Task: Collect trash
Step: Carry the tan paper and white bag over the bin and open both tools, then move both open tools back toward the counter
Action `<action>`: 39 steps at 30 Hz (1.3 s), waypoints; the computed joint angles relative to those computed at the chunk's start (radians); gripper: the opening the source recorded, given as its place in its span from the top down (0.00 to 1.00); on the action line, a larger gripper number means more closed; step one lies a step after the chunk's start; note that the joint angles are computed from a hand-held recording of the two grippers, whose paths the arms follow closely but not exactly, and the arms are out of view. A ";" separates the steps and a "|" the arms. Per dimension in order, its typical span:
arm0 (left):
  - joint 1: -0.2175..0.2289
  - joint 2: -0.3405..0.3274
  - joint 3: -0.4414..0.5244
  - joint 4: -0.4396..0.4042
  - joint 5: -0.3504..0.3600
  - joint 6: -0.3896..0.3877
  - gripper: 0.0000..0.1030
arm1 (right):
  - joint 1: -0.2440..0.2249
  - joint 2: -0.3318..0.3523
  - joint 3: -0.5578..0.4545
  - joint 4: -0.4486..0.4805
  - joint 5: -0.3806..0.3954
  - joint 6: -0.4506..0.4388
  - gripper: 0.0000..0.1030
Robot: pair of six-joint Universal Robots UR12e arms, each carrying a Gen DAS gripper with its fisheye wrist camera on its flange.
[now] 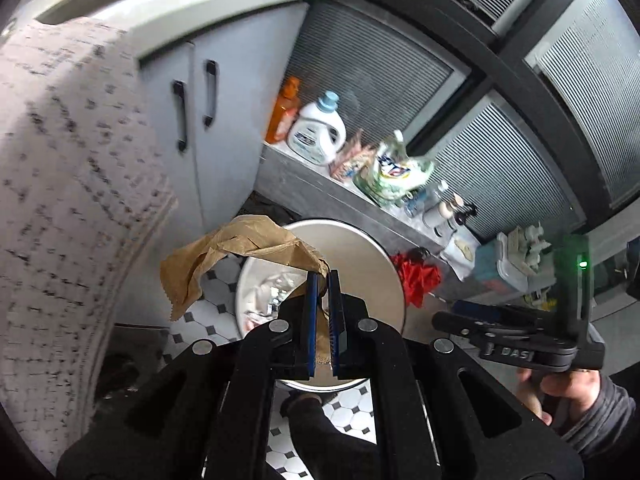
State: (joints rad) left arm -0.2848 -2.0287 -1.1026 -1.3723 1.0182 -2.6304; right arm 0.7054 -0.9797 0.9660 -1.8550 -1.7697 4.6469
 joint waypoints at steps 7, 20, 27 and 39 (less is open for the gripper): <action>-0.040 -0.015 0.004 -0.059 -0.007 0.041 0.94 | 0.020 -0.066 0.062 0.038 -0.055 0.098 0.46; -0.030 -0.032 0.016 -0.057 -0.059 0.014 0.37 | 0.020 -0.076 0.041 0.094 -0.094 0.114 0.43; 0.015 -0.027 0.019 0.058 -0.049 -0.068 0.18 | 0.008 -0.002 -0.086 0.113 -0.112 0.016 0.27; 0.118 -0.013 0.030 0.228 -0.035 -0.206 0.08 | -0.005 0.258 -0.577 0.238 -0.173 -0.179 0.14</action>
State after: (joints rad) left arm -0.1670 -2.0419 -1.0727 -1.1442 0.9833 -2.8366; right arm 0.7005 -0.7214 0.3887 -1.6174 -1.9429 4.4679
